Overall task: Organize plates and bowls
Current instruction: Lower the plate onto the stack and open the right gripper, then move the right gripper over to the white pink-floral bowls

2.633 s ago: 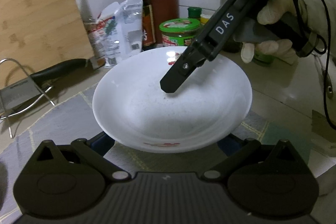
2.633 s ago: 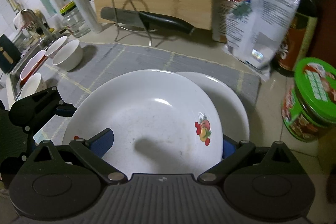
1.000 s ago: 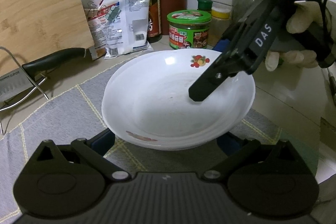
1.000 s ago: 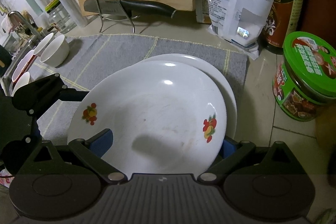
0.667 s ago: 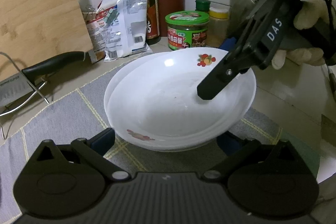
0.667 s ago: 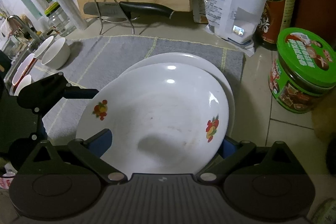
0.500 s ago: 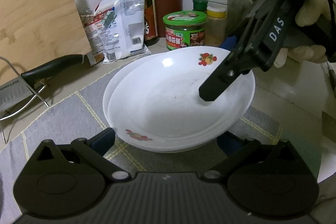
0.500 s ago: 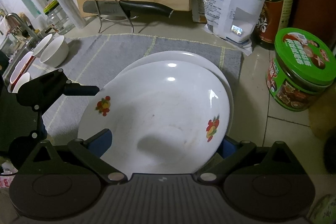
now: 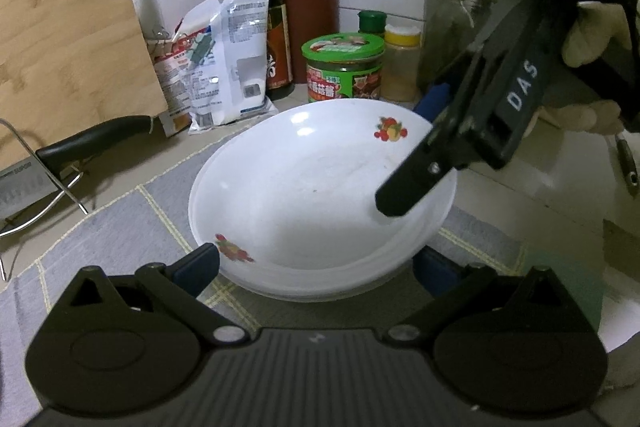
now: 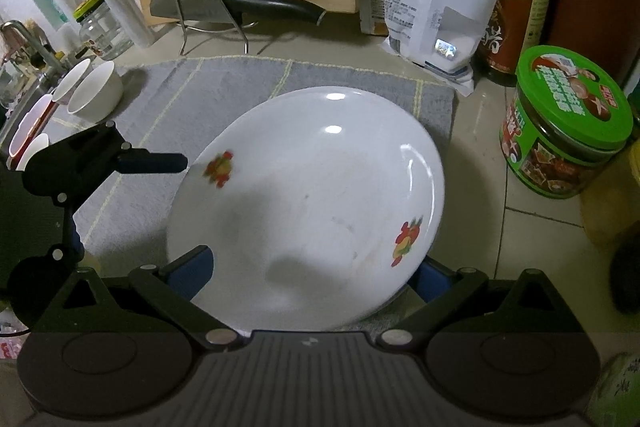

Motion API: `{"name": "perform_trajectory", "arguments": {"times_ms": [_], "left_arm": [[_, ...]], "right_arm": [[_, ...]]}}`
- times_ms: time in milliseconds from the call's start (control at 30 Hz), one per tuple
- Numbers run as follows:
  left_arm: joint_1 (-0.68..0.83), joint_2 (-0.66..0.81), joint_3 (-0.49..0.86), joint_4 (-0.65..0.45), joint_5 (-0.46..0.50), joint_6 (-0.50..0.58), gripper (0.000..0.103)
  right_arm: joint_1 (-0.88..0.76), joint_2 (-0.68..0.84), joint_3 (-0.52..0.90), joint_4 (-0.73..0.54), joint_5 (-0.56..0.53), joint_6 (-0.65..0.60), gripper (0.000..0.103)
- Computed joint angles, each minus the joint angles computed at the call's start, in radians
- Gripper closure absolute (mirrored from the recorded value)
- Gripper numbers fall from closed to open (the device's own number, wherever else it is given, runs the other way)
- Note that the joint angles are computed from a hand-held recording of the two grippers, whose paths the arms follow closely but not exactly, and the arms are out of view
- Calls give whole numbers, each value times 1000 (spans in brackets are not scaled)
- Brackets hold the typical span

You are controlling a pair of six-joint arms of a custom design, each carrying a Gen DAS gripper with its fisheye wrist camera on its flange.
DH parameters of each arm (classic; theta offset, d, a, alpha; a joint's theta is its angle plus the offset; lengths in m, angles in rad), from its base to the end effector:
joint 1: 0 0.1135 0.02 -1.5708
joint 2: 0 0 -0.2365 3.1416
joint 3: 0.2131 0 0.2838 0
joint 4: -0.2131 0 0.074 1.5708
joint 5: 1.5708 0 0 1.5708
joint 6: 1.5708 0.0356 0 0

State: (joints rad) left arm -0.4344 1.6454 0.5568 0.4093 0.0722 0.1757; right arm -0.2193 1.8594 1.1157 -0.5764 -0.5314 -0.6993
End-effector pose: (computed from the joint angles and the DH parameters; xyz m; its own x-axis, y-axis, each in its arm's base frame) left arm 0.2753 -0.1305 0.0626 -0.4788 0.4144 -0.7740 0.5631 0.8213 0.0914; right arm 0.3534 -0.0603 0.0952 -0.7654 -0.3979 -0.5058 -0.5590 0.8006 0.2160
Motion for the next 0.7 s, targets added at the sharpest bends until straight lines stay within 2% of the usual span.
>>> {"name": "perform_trajectory", "arguments": {"times_ms": [233,333,467,700], "left_arm": [[3,-16,-26,33,-5,-15,0],[5,-26,-34,58,-33,-66,1],[25,-58,-48,81,-24,-94,1],[8,-110,-99,92,-62,-127,1]], "right_arm": [[4,-27,-28,19,24,8,0],[8,-27,-35,33,61,25,0],[-3,-63,-67,56,38,13,0],[12,-163,-177,186,33,31,0]]}}
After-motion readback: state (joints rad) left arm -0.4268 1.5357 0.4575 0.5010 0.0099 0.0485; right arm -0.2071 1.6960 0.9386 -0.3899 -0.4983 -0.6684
